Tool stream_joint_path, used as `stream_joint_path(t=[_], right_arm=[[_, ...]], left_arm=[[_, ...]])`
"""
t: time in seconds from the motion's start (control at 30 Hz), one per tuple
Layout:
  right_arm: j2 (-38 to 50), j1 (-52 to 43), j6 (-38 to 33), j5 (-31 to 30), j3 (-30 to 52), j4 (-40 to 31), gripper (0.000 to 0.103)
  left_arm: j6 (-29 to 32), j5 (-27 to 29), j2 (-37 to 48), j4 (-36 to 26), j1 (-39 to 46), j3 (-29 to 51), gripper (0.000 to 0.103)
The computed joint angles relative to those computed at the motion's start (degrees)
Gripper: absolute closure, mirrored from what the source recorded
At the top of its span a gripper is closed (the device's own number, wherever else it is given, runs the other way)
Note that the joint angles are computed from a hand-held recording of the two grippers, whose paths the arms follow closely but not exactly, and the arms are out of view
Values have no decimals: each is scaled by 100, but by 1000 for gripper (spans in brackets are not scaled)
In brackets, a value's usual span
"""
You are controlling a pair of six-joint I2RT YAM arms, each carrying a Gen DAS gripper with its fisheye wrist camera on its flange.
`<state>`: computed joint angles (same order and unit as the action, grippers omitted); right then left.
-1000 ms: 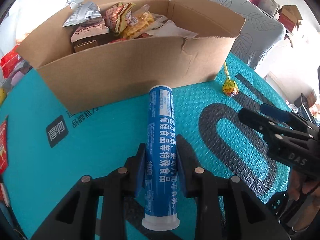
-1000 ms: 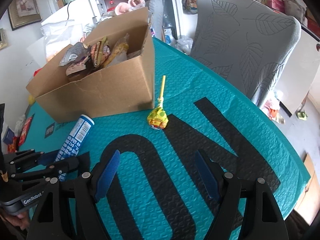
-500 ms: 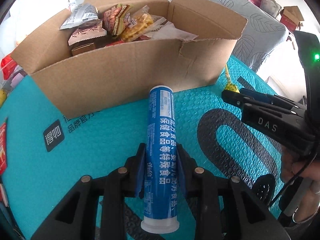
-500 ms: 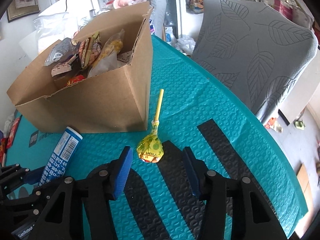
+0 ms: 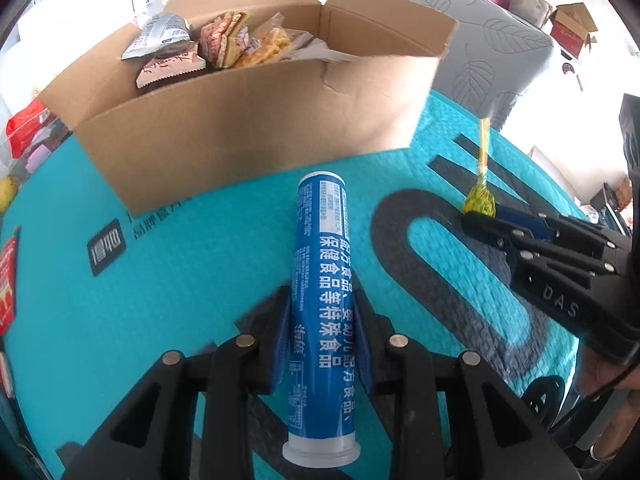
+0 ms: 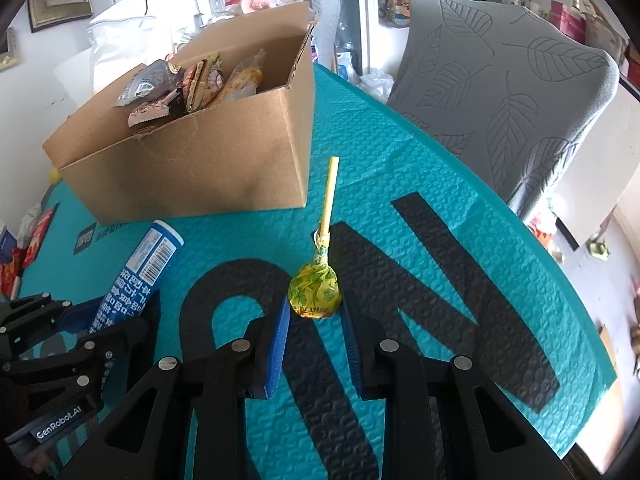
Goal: Organize snacks
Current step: 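Move right gripper to the yellow-wrapped lollipop on the table, then close right gripper on the lollipop head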
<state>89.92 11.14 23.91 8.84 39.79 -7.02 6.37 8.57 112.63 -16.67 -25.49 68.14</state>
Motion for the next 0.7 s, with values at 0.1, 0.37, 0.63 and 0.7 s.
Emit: stream_joint_path(t=[0.1,0.37,0.63,0.7], right_arm=[[-313,158,100,68,-239,-128,77],[-1050,716,492,185,-733,-504,77],[-1528,1289,767,316,-1047,-741,77],[-1493,1454,792,541,-1049,-735,77]], left_arm=[[45,60,-168,46,-12,-232,75],[302,218,-492,-97,48,-591,75],[624,184,-840,-80,-27,-1027,75],[703,101,-835,25,-98,-1065,75]])
